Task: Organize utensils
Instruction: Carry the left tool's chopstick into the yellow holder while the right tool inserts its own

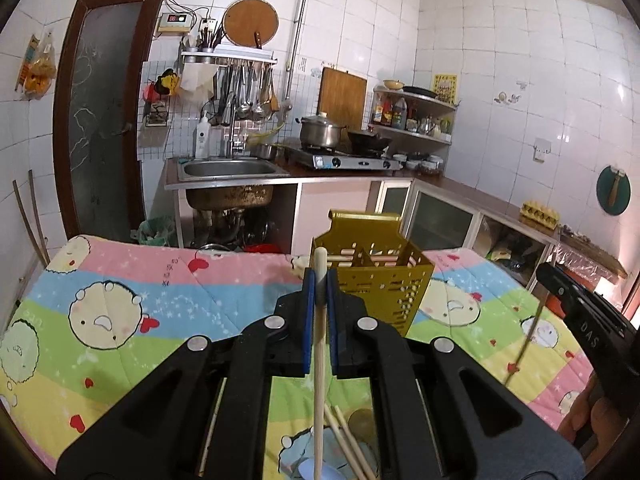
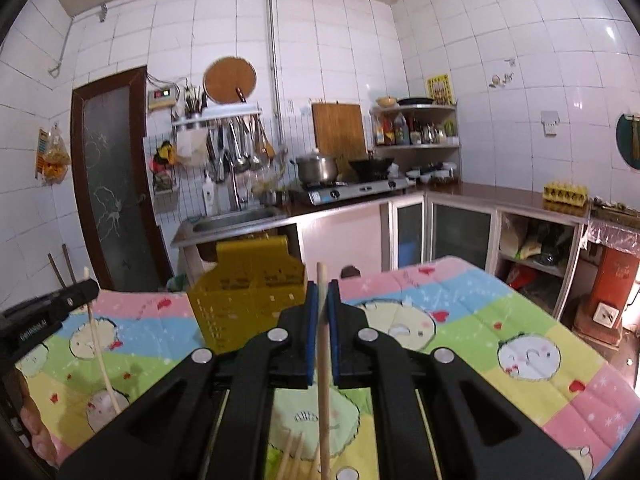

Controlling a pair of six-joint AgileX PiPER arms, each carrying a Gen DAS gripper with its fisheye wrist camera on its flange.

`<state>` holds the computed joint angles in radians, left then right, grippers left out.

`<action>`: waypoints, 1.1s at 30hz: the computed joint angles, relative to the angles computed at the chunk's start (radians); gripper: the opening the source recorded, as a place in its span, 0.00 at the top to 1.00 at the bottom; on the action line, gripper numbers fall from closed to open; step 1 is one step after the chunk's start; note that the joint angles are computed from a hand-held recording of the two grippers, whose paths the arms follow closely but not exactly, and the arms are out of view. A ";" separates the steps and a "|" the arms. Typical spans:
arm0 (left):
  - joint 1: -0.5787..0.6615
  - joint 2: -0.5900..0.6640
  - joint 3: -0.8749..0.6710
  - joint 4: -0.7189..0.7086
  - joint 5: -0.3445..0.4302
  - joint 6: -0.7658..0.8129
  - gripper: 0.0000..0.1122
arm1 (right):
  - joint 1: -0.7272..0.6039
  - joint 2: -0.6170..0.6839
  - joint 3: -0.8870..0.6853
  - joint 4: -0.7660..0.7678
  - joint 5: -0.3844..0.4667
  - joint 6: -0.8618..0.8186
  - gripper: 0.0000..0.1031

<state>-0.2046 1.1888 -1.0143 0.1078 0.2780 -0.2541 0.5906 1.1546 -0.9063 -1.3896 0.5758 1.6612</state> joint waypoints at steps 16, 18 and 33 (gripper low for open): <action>0.000 0.348 -0.659 -0.036 0.085 0.044 0.96 | -0.188 0.336 -0.695 0.402 -0.127 -0.549 0.95; -0.016 0.422 -0.761 0.037 0.090 -0.016 0.96 | -0.206 0.409 -0.801 0.472 -0.131 -0.626 0.95; -0.020 0.759 -0.924 0.121 0.077 -0.095 0.96 | -0.265 0.691 -0.913 0.631 -0.192 -0.783 0.95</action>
<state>-0.2249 1.9480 -1.9388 0.2290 0.3549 -0.3495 0.3255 1.8454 -1.8195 -0.7590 0.3834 0.8780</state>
